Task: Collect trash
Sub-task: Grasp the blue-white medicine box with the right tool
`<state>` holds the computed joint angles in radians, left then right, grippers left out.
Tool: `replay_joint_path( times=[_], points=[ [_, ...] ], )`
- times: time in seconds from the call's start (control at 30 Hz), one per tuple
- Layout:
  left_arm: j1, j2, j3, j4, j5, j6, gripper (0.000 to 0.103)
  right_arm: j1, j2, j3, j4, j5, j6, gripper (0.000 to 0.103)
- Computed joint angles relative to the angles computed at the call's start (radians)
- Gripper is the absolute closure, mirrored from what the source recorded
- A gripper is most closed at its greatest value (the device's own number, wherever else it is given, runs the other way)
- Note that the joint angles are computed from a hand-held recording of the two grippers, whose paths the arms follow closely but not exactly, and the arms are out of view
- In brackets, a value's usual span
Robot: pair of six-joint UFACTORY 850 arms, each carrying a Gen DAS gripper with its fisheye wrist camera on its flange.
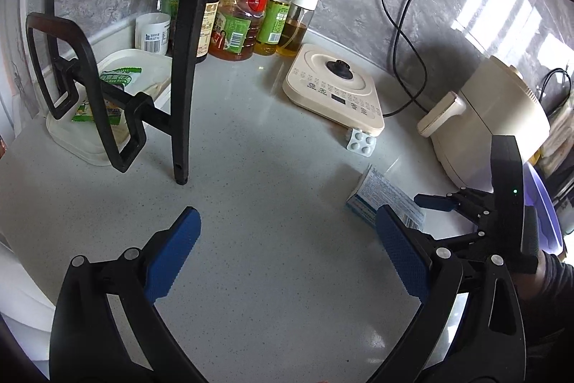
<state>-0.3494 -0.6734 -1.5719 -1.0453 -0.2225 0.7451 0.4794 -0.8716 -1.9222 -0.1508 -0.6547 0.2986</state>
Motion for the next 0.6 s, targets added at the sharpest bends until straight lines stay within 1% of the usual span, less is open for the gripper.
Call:
replay_joint_path(
  times=[0.07, 0.1, 0.13, 0.17, 0.23, 0.33, 0.43, 0.47, 0.5, 0.53, 0.57, 0.6],
  points=[
    [0.000, -0.034, -0.052, 0.048, -0.028, -0.035, 0.006, -0.006, 0.025, 0.030, 0.009, 0.033, 0.005, 0.038],
    [-0.001, -0.053, -0.082, 0.067, -0.046, -0.051, 0.006, -0.007, 0.037, 0.044, -0.018, 0.042, 0.041, 0.080],
    [-0.001, -0.074, -0.116, 0.088, -0.067, -0.064, 0.006, -0.011, 0.045, 0.053, -0.024, 0.044, 0.059, 0.096],
    [-0.004, -0.094, -0.150, 0.119, -0.084, -0.083, 0.006, -0.015, 0.043, 0.048, -0.041, 0.018, 0.101, 0.101],
    [-0.013, -0.138, -0.224, 0.207, -0.116, -0.145, 0.006, -0.033, 0.061, 0.076, -0.032, 0.034, 0.163, 0.101],
    [-0.020, -0.205, -0.335, 0.251, -0.187, -0.169, 0.006, -0.047, 0.081, 0.110, -0.038, 0.042, 0.205, 0.100],
    [-0.028, -0.271, -0.446, 0.286, -0.247, -0.175, 0.006, -0.056, 0.110, 0.153, -0.083, 0.067, 0.308, 0.098],
    [-0.030, -0.294, -0.484, 0.294, -0.266, -0.174, 0.006, -0.059, 0.113, 0.158, -0.104, 0.059, 0.354, 0.086],
    [-0.033, -0.318, -0.524, 0.304, -0.284, -0.175, 0.006, -0.063, 0.118, 0.167, -0.127, 0.054, 0.407, 0.053],
    [-0.037, -0.342, -0.562, 0.316, -0.300, -0.177, 0.006, -0.066, 0.127, 0.181, -0.165, 0.057, 0.476, 0.036],
    [-0.041, -0.367, -0.602, 0.332, -0.314, -0.185, 0.006, -0.069, 0.140, 0.202, -0.207, 0.074, 0.545, 0.029],
    [-0.044, -0.390, -0.640, 0.343, -0.328, -0.191, 0.006, -0.073, 0.145, 0.212, -0.221, 0.084, 0.579, 0.030]
  ],
)
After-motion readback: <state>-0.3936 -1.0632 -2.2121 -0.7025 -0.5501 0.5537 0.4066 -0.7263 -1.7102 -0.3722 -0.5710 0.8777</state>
